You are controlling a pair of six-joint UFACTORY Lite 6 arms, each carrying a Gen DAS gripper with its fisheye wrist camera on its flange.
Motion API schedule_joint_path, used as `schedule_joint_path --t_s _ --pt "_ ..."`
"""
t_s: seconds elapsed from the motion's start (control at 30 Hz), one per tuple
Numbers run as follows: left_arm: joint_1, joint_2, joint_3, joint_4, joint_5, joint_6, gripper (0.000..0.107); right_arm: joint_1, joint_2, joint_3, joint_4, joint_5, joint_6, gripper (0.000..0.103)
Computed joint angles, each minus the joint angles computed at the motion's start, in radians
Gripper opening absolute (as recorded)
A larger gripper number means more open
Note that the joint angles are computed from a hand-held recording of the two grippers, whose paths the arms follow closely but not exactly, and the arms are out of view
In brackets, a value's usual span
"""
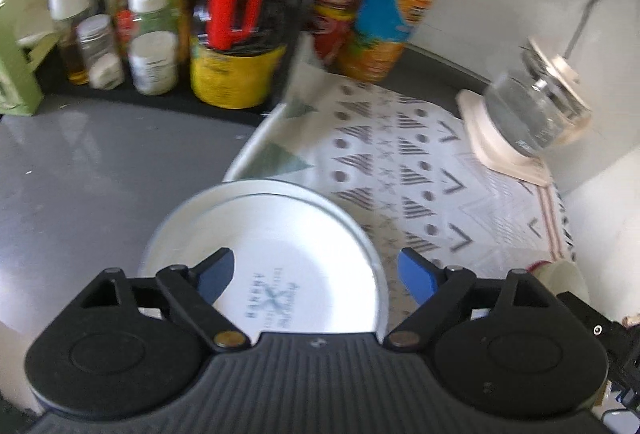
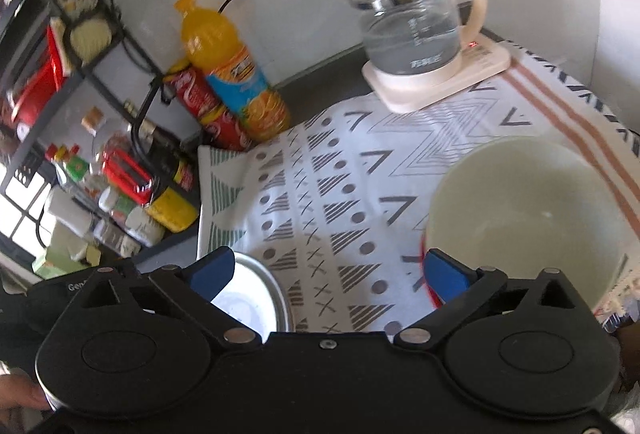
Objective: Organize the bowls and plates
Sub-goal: 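Move both grippers to the red bowl holding the cream bowls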
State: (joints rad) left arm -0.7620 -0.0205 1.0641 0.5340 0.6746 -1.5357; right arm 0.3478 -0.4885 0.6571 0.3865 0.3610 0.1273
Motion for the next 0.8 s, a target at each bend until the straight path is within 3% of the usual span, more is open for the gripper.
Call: schedule_joint_path --t_s 0.43,0.8 --pt "-0.103 0.327 0.418 -0.079 0.003 0.128 0.088 -0.387 -0.125 -0.033 0.244 0.161 -0.368 0.103" --pt "-0.139 0.57 0.746 -0.206 0.026 0.291 0.088 -0.709 -0.107 -0.054 0.427 0.281 -0.677 0.103"
